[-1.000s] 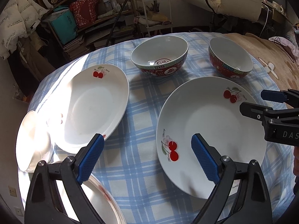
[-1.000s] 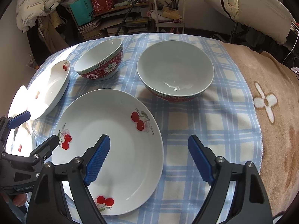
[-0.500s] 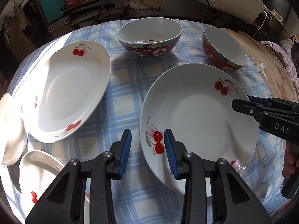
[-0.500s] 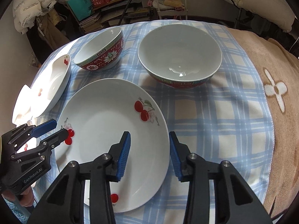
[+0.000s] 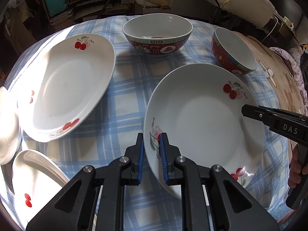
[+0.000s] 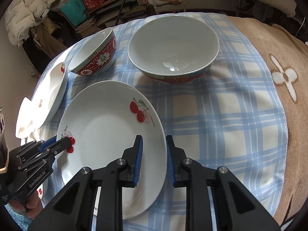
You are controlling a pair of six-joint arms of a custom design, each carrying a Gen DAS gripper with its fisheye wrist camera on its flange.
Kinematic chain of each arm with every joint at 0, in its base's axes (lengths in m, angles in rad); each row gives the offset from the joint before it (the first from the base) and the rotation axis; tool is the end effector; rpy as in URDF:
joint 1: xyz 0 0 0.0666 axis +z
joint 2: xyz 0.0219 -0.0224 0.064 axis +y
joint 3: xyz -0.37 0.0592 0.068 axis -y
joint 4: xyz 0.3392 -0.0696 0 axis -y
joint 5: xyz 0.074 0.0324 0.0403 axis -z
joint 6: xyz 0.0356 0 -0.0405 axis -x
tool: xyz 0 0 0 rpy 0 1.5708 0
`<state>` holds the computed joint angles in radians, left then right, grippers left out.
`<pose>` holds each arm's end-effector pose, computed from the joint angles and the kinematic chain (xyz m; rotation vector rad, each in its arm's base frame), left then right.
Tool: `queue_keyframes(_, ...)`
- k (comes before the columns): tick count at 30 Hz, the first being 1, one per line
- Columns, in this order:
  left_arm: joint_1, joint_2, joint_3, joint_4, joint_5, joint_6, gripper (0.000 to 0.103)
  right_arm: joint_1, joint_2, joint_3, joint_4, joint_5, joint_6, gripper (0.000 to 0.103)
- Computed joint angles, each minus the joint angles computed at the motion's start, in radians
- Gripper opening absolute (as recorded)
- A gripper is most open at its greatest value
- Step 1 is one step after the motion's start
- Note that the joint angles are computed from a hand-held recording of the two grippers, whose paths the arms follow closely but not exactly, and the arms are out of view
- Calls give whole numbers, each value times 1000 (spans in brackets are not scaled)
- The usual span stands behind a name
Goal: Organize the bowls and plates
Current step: 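Close the left gripper on the plate rim while the right gripper grips the opposite rim, then lift the plate with both grippers and carry it toward another cherry plate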
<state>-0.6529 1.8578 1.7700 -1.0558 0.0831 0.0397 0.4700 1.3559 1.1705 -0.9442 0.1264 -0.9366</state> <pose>0.4546 -0.3519 0.3368 0.8540 2.6152 -0.3101 0.3493 0.1720 0.3451 0.6646 2.6304 0.2625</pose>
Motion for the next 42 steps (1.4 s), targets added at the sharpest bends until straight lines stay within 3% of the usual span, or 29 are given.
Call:
queue_keyframes(13, -6, -11, 1, -29, -9, 1, 16, 17, 1, 19, -48, 12, -19, 20)
queue_keyframes(30, -45, -152, -149, -38, -55, 6, 16, 88, -51, 11, -125, 10, -107, 20)
queue_keyframes(42, -38, -196, -236, -41, -119, 14, 17, 139, 13, 35, -150, -72, -98, 20)
